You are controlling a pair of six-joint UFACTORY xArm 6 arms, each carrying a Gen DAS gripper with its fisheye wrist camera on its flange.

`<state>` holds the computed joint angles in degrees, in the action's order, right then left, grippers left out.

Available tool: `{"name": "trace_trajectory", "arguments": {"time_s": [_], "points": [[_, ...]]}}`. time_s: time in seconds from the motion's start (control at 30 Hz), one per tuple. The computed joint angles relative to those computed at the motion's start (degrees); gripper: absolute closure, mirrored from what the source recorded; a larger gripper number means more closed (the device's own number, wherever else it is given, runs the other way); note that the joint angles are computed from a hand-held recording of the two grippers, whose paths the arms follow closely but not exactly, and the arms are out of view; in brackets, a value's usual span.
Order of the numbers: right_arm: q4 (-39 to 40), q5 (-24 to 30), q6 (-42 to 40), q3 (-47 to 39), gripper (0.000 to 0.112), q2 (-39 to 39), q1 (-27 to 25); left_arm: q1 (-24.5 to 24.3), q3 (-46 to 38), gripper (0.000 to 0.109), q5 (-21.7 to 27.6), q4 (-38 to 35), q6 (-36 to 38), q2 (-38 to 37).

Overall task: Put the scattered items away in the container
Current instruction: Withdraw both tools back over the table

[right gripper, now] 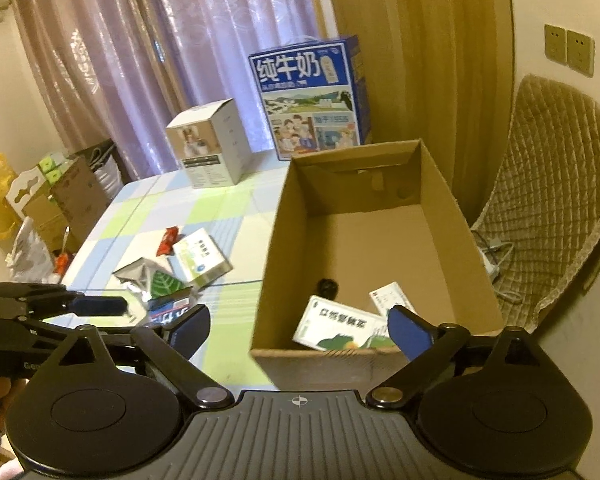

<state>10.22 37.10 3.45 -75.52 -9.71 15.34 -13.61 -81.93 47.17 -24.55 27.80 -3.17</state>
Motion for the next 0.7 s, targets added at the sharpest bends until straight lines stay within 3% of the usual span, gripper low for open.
{"name": "trace_trajectory", "arguments": {"time_s": [0.4, 0.7], "points": [[-0.5, -0.5, 3.8, 3.3, 0.011, -2.5, 5.8, 8.2, 10.5, 0.017, -1.1, 0.6, 0.6, -9.9], [1.3, -0.3, 2.7, 2.5, 0.011, -0.5, 11.2, 15.3, 16.4, 0.010, -1.3, 4.0, 0.8, -13.6]]}}
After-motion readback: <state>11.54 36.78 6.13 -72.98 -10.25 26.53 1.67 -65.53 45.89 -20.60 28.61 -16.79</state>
